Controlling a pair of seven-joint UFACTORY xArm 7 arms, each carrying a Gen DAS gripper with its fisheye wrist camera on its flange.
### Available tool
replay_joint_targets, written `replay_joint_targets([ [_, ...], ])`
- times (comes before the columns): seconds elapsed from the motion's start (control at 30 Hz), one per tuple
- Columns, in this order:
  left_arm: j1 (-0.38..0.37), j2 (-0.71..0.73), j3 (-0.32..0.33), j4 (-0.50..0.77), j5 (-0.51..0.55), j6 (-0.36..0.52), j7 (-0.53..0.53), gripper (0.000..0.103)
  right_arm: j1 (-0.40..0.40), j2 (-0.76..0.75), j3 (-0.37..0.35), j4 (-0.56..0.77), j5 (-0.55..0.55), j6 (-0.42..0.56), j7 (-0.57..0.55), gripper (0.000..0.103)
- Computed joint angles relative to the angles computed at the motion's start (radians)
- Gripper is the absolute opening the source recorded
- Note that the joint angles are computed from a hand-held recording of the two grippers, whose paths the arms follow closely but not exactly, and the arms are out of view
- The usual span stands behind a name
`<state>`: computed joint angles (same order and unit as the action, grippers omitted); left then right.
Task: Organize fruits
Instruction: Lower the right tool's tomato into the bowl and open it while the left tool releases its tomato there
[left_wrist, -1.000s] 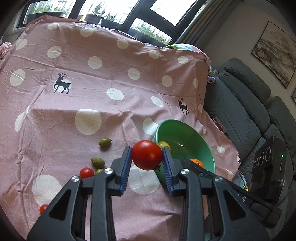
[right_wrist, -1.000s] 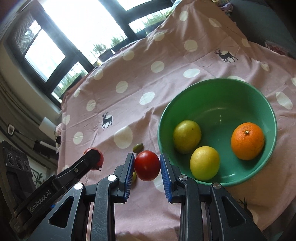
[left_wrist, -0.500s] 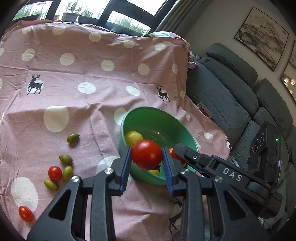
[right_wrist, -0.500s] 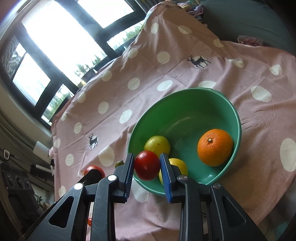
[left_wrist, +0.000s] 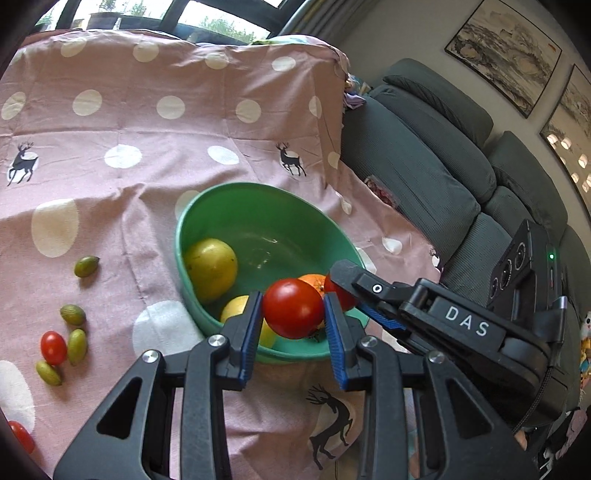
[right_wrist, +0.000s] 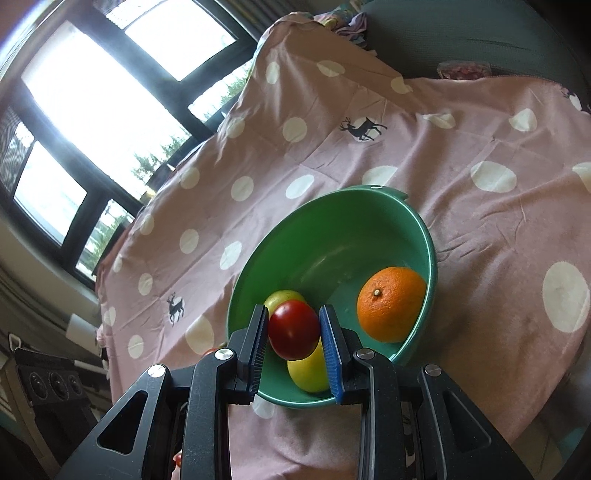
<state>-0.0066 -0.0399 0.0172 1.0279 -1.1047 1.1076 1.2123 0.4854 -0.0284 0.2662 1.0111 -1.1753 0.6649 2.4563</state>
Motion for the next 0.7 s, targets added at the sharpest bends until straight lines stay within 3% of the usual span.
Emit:
replay_joint_targets([
  [0.7, -0.036, 0.049, -0.042, 0.014, 0.047, -0.02, -0.028, 0.033, -0.023, -0.003, -0.007, -0.036, 0.045, -0.016, 0.002, 0.03],
])
